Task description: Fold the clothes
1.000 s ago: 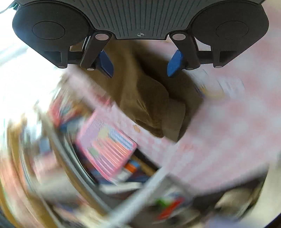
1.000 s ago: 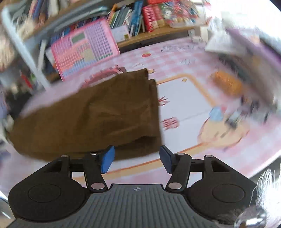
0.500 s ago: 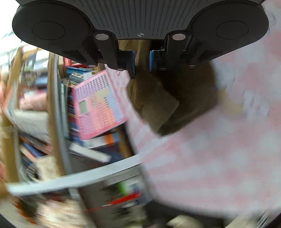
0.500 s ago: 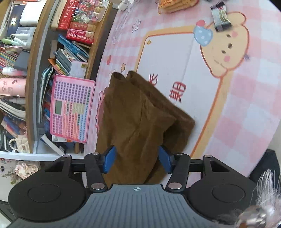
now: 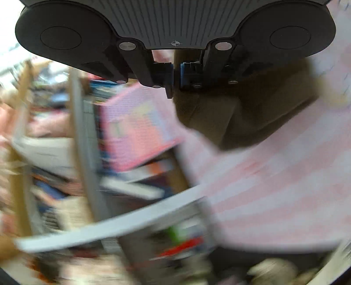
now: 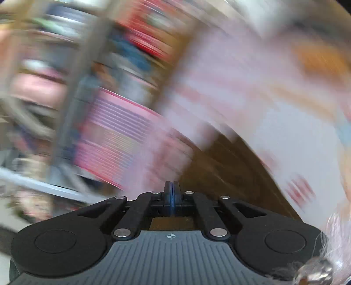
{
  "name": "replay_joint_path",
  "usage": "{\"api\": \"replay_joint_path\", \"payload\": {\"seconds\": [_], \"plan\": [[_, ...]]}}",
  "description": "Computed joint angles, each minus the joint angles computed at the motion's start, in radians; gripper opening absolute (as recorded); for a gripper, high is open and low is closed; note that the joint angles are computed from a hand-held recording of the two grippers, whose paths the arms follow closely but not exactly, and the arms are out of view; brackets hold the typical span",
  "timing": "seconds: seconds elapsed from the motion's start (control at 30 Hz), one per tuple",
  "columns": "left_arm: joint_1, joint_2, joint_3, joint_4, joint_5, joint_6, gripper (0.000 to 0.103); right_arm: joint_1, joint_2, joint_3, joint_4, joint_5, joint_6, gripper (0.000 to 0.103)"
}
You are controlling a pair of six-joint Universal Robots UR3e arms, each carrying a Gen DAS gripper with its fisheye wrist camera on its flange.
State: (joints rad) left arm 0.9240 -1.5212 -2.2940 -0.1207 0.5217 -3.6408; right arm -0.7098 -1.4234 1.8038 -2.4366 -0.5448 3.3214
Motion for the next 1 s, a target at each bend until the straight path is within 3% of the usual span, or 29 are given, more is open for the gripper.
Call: {"api": "replay_joint_path", "payload": {"seconds": [0.07,0.1,0.17,0.23,0.27,0.37,0.4,0.43,0.5,0.6,0.7,0.8,0.9,0.93,0.97,1.0], "plan": [[0.055,0.094,-0.022,-0.125,-0.078,0.097,0.003,-0.029,-0.015,-0.042,-0.103,0.087,0.042,0.001],[0.089,0.151,-0.050,-0.242,-0.097,0.180,0.003,-0.063,-0.065,-0.022,-0.066,0.101,-0.001,0.001],[0.126,0.227,-0.095,-0.461,-0.050,0.332,0.003,-0.125,-0.184,0.068,0.142,0.069,-0.165,0.001],[0.154,0.247,-0.157,-0.566,0.031,0.393,0.003,-0.171,-0.260,0.135,0.341,0.010,-0.310,0.001],[0.173,0.241,-0.194,-0.574,0.047,0.401,0.004,-0.182,-0.275,0.163,0.413,-0.028,-0.360,0.001],[0.210,0.215,-0.270,-0.517,0.046,0.400,0.005,-0.172,-0.271,0.225,0.440,-0.090,-0.357,0.007],[0.212,0.202,-0.280,-0.490,0.041,0.392,0.005,-0.168,-0.266,0.245,0.444,-0.111,-0.353,0.016],[0.209,0.187,-0.283,-0.462,0.041,0.384,0.005,-0.162,-0.258,0.261,0.440,-0.129,-0.344,0.036],[0.189,0.156,-0.266,-0.415,0.054,0.372,0.005,-0.103,-0.202,0.245,0.326,-0.136,-0.239,0.048],[0.170,0.108,-0.259,-0.341,0.066,0.341,0.005,0.003,-0.069,0.135,0.159,-0.157,-0.061,0.048],[0.146,0.069,-0.257,-0.262,0.077,0.294,0.005,0.144,0.063,-0.068,0.043,-0.277,0.021,0.048],[0.157,0.083,-0.272,-0.272,0.072,0.299,0.005,0.299,0.203,-0.321,0.052,-0.493,-0.109,0.049],[0.165,0.097,-0.278,-0.287,0.069,0.304,0.005,0.389,0.335,-0.520,0.151,-0.641,-0.283,0.045],[0.170,0.106,-0.281,-0.299,0.067,0.310,0.005,0.396,0.342,-0.531,0.178,-0.648,-0.365,0.023],[0.174,0.112,-0.282,-0.312,0.064,0.317,0.005,0.403,0.350,-0.542,0.203,-0.656,-0.446,0.008],[0.181,0.120,-0.282,-0.329,0.059,0.329,0.005,0.408,0.345,-0.525,0.196,-0.659,-0.518,0.005]]}}
